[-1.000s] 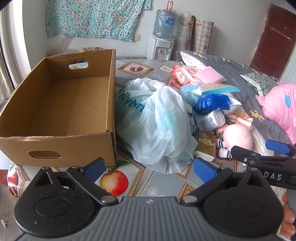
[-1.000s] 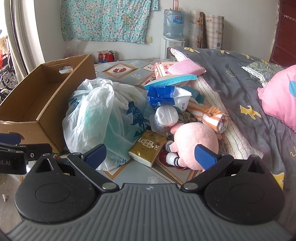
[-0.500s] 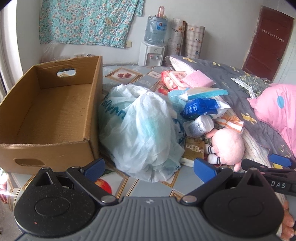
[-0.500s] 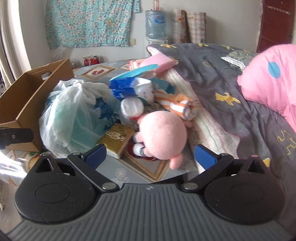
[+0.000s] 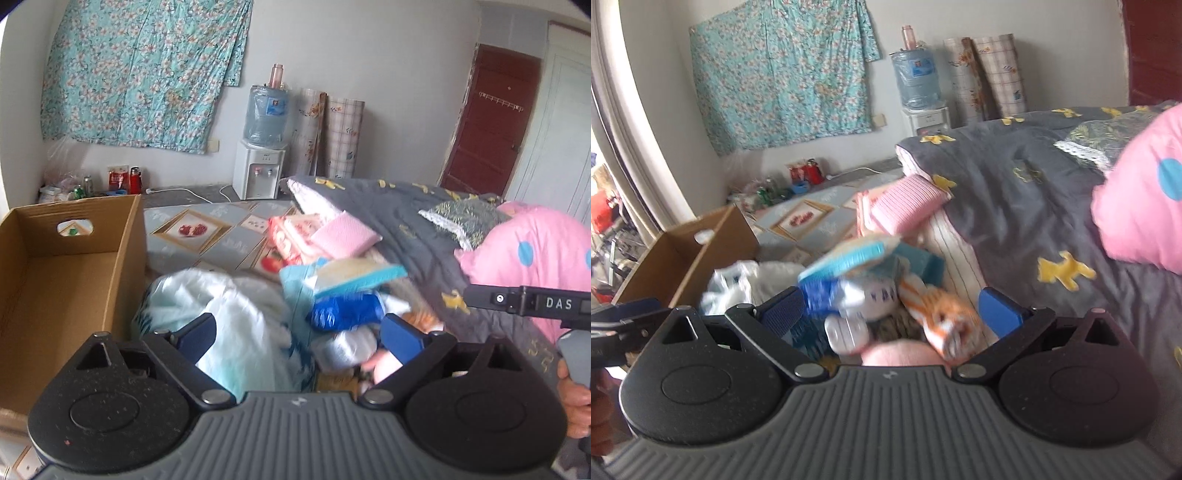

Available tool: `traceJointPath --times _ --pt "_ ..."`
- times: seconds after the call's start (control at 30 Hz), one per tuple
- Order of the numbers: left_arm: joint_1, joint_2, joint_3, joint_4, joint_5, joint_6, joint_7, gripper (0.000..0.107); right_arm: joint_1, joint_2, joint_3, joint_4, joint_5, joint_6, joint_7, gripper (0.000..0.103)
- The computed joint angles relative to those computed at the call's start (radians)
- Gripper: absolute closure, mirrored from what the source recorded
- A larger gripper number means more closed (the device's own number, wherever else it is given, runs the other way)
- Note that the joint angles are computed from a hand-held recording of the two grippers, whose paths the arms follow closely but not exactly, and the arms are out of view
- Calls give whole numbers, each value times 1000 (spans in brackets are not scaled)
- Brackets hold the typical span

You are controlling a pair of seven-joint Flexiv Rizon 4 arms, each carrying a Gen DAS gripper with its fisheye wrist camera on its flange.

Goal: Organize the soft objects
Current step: 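Reach the left tool into the pile and grasp the clear bag of wooden sticks, then carry the bag of wooden sticks with the left tool over the cardboard box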

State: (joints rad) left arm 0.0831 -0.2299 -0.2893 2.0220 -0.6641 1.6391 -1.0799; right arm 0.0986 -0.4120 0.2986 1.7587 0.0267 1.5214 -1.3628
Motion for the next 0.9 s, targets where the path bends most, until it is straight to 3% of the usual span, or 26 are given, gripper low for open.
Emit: traceJointPath --times 0.13,0.23,0.37,0.53,0.7,0.83,0.9 --pt "-9 -75 36 -152 -14 -138 -47 18 -115 -136 151 -256 91 -185 -107 4" --pt "-21 -152 86 -294 -22 -295 -128 29 -132 -241 189 -452 157 -346 -133 8" --pt "-18 -282 140 -499 -2 -550 -276 40 -112 -379 186 -697 228 -571 -91 15" --pt "-10 -452 157 -723 40 -782 -454 41 -62 -507 130 -897 286 -745 -23 27" --pt "5 -546 130 -829 42 -889 -534 44 -43 -597 103 -1032 374 -864 -2 49" --pt "11 -573 115 -861 37 -924 -547 61 -41 -613 91 -1058 456 -889 -43 77" --pt "6 -575 117 -866 41 -913 -549 66 -33 -597 69 -1039 479 -874 -68 79"
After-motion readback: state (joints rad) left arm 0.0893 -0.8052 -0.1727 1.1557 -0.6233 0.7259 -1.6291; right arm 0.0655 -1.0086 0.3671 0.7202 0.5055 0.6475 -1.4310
